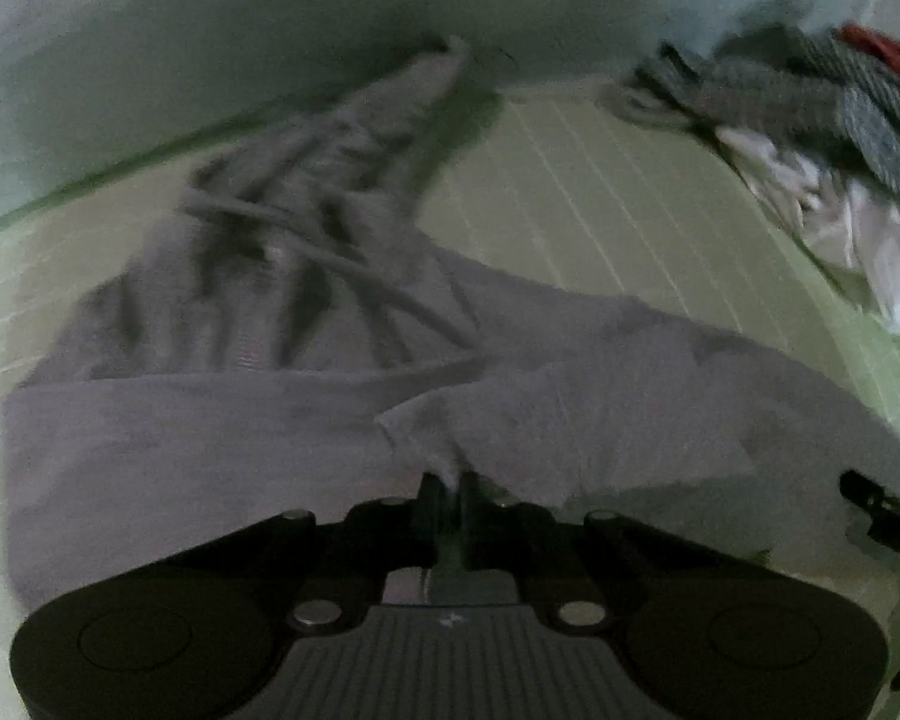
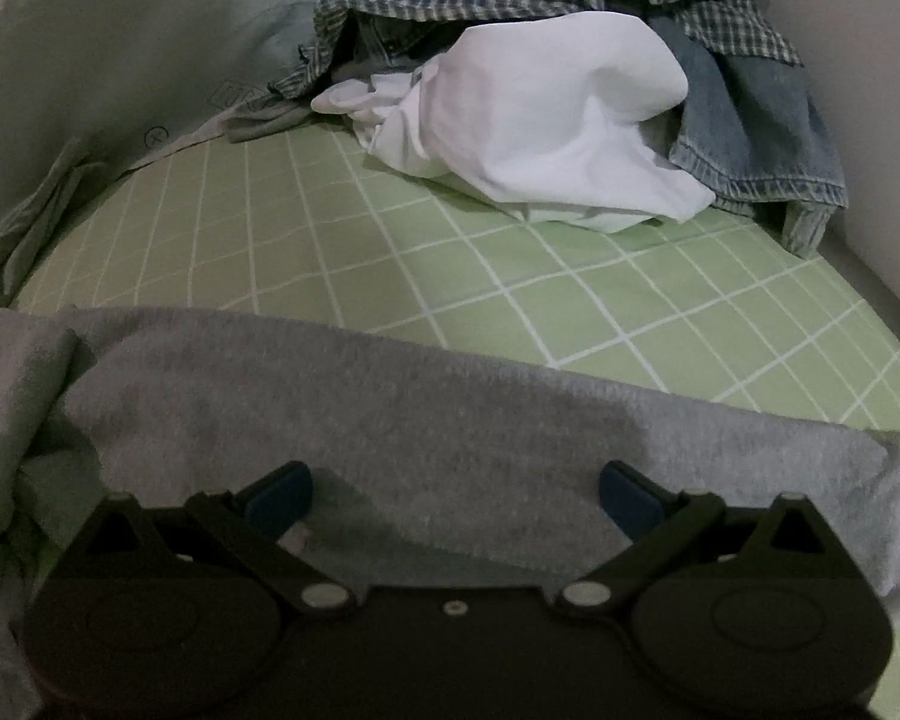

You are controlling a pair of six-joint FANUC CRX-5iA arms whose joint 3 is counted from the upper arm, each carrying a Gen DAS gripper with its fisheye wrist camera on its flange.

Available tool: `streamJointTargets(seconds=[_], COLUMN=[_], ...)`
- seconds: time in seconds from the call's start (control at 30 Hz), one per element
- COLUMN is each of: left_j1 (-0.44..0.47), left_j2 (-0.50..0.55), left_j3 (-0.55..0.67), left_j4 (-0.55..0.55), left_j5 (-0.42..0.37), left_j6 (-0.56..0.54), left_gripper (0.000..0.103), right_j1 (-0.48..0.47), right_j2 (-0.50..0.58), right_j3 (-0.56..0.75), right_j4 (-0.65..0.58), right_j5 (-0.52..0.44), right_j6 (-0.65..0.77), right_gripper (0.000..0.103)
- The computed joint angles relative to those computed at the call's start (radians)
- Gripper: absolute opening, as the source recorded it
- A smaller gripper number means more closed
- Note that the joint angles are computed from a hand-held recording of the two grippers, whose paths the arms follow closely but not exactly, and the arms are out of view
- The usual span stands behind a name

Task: Fold clothes

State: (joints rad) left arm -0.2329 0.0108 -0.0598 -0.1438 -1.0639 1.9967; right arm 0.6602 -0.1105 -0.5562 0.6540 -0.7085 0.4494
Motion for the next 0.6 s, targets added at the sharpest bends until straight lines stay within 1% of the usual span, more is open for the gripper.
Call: streamJointTargets(seconds=[0.07,0.2,0.3,0.37,0.4,0.47,0.5,0.53,0.57,0.6], left_j1=[0.001,0.024,0.053,0.080,0.095,0.123,0.126,0.121,0.110,0.098], left_j2=[-0.039,-0.115,-0.147,-0.154,-0.154,-0.156,-0.159,-0.162,-0.164,-0.163], left_j3=[0.004,0.004,0.003,-0.001,-0.005,-0.017,-0.021,-0.024,-0.023,-0.021], left_j4=[-0.054,-0.163,-0.235,-0.260,-0.258,-0.246,-0.248,-0.256,-0.268,-0.280], left_j5=[-0.029,-0.101,-0.158,-0.197,-0.213,-0.237,-0.243,-0.249,-0.256,-0.260], left_j6=[0.037,0.148,0.213,0.252,0.263,0.276,0.283,0.293,0.305,0.312], left_gripper=[0.006,0.006,0.006,0.007,0.012,0.025,0.039,0.054,0.061,0.071], right_j1=[0.003,0.005,0.004,0.004,0.004,0.003,0.002,0.002,0.003,0.003], right_j2=[-0.004,-0.004,-0.004,-0.004,-0.004,-0.004,-0.005,-0.006,-0.008,-0.012], right_j3=[-0.009,-0.013,-0.012,-0.011,-0.010,-0.006,-0.004,-0.003,-0.004,-0.009], right_j4=[0.015,0.027,0.024,0.023,0.020,0.011,0.005,0.000,0.001,0.006], right_j5=[0.003,0.005,0.005,0.004,0.004,0.002,0.000,-0.002,-0.006,-0.009], right_j6=[-0.017,-0.033,-0.029,-0.027,-0.024,-0.013,-0.006,-0.002,-0.010,-0.023], right_gripper=[0.103,0.103,0.103,0.103,0.103,0.103,0.103,0.103,0.103,0.103])
